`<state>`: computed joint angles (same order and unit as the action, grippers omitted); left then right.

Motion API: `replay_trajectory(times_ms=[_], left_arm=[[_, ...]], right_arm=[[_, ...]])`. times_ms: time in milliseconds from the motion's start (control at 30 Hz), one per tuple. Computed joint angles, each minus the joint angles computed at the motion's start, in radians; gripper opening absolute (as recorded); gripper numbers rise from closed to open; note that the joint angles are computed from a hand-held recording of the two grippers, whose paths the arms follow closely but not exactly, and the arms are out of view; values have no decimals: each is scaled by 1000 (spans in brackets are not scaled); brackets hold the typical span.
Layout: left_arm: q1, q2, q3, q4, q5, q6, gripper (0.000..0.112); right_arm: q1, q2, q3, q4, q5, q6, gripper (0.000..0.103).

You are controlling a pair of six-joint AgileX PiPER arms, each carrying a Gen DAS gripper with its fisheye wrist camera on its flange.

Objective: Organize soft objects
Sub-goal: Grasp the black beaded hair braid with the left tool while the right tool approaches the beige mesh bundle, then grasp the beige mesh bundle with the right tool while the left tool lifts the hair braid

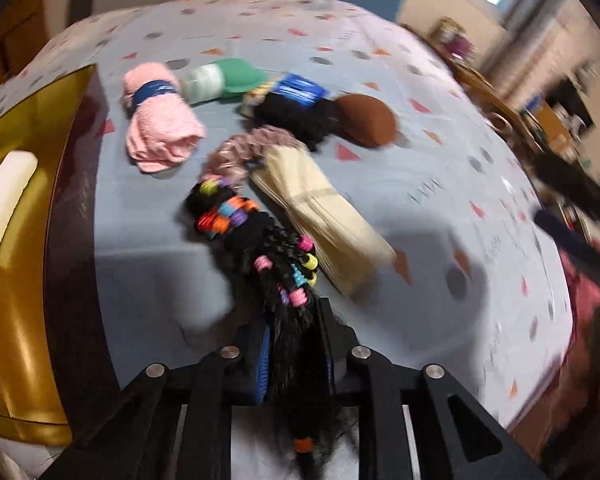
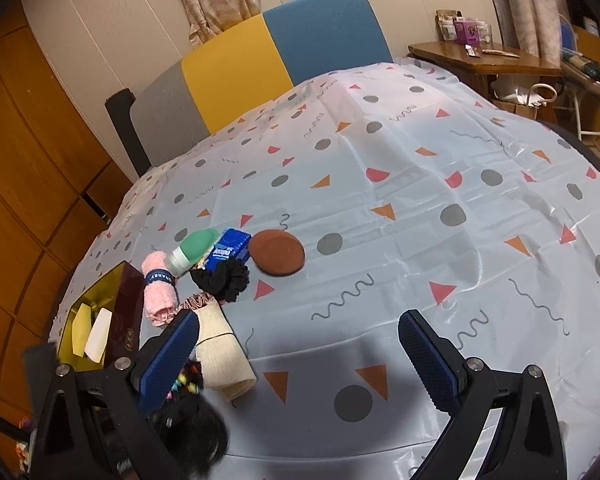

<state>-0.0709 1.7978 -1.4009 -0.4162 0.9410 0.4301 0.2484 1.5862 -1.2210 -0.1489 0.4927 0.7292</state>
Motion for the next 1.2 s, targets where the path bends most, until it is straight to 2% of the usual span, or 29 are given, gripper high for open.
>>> replay_trajectory(times_ms=[167, 267, 667, 733, 800, 867, 1000, 1100, 1200], left_arm=[[45, -94, 157, -66, 16, 198, 19], [67, -132, 240, -106, -46, 303, 18], [79, -134, 266, -145, -74, 380, 18], [80, -131, 272, -162, -83, 393, 18], [88, -134, 281, -181, -89, 421, 18], [96, -135, 286, -195, -86, 439, 17], [109, -135, 292, -214, -81, 464, 17], [116, -140, 301, -228, -82, 484, 17], [125, -137, 301, -241, -74, 493, 17]], right_arm=[[5, 25, -18, 35, 32, -40, 101], [14, 42, -33, 41, 50, -61, 101], [31, 91, -69, 52, 100, -83, 96], [30, 104, -79, 92, 99, -119, 94], [25, 120, -93, 173, 90, -188, 85], [25, 155, -134, 254, 104, -268, 85], [54, 274, -296, 317, 188, -362, 86], [77, 431, -530, 332, 334, -396, 92], [99, 577, -758, 301, 490, -401, 93]])
